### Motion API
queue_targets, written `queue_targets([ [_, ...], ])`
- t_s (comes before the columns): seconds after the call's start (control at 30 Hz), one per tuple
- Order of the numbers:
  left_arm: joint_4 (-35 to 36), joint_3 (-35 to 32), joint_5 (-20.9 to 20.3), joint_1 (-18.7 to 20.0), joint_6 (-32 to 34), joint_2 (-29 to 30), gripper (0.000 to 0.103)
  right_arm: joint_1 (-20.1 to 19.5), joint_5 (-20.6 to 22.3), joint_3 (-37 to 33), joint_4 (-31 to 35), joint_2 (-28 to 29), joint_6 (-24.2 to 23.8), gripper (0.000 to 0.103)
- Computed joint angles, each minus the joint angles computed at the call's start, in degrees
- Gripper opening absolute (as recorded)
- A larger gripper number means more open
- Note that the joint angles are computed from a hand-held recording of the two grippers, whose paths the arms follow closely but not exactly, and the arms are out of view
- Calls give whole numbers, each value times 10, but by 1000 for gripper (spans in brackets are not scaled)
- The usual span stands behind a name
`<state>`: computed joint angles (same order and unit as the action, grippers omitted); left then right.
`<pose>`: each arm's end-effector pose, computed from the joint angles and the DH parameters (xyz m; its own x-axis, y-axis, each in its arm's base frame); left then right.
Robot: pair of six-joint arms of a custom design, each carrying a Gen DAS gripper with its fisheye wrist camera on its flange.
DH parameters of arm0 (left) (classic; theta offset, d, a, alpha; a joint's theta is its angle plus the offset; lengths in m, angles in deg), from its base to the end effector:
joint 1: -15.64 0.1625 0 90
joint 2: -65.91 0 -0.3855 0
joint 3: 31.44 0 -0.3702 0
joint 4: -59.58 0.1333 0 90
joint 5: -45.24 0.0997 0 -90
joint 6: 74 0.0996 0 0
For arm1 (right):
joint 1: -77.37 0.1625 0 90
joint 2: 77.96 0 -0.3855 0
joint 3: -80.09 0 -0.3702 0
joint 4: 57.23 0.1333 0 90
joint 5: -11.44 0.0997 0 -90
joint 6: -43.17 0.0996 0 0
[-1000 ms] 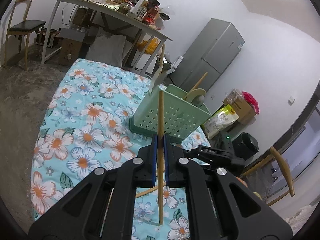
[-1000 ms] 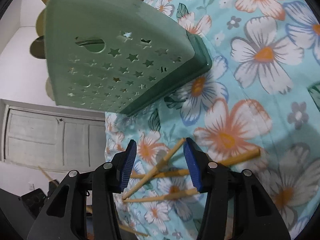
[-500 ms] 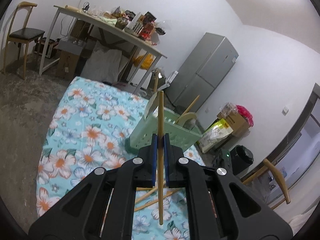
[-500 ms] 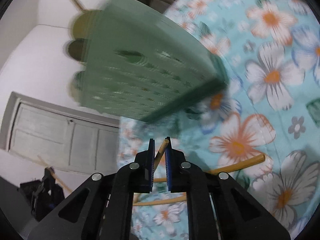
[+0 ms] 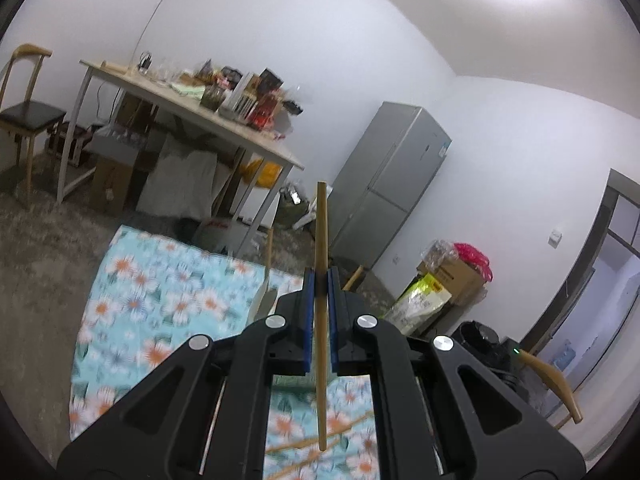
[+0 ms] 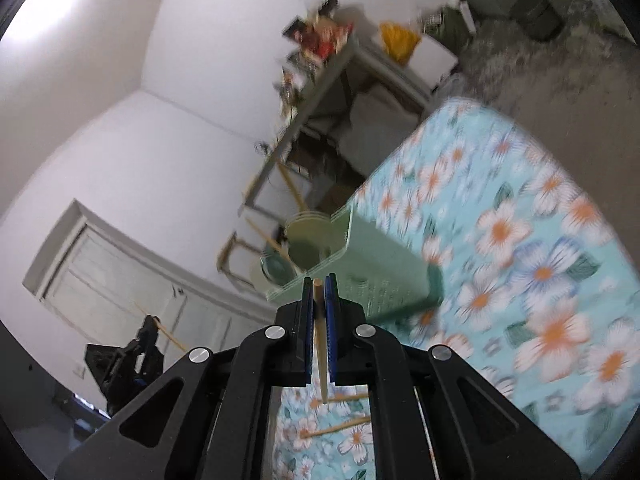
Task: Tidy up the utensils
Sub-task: 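Carry both held chopsticks up toward the green holder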
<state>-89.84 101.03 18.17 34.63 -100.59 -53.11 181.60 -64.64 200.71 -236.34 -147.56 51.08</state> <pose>-0.1877 -0.2994 0.4537 -0.9679 0.0973 -0.2316 0.2504 0.3016 -0.9200 0.2767 -0.4512 0.2215 -0.9224 -0.2738 -0.2724 -0.0672 0.8083 -0.5850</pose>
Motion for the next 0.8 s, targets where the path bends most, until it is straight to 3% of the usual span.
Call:
queue_targets([
  [0.13, -160, -34, -31, 46, 112, 87, 5, -21, 12, 23, -12, -53, -5, 6],
  [0.43, -397, -129, -57, 120, 303, 257, 5, -49, 26, 62, -47, -99, -11, 6],
  [0.63, -438, -178, -77, 166, 335, 339, 5, -56, 24, 72, -51, -107, -9, 6],
  [0.8, -485, -198, -63, 190, 399, 407, 5, -69, 31, 83, -55, -121, -5, 6],
])
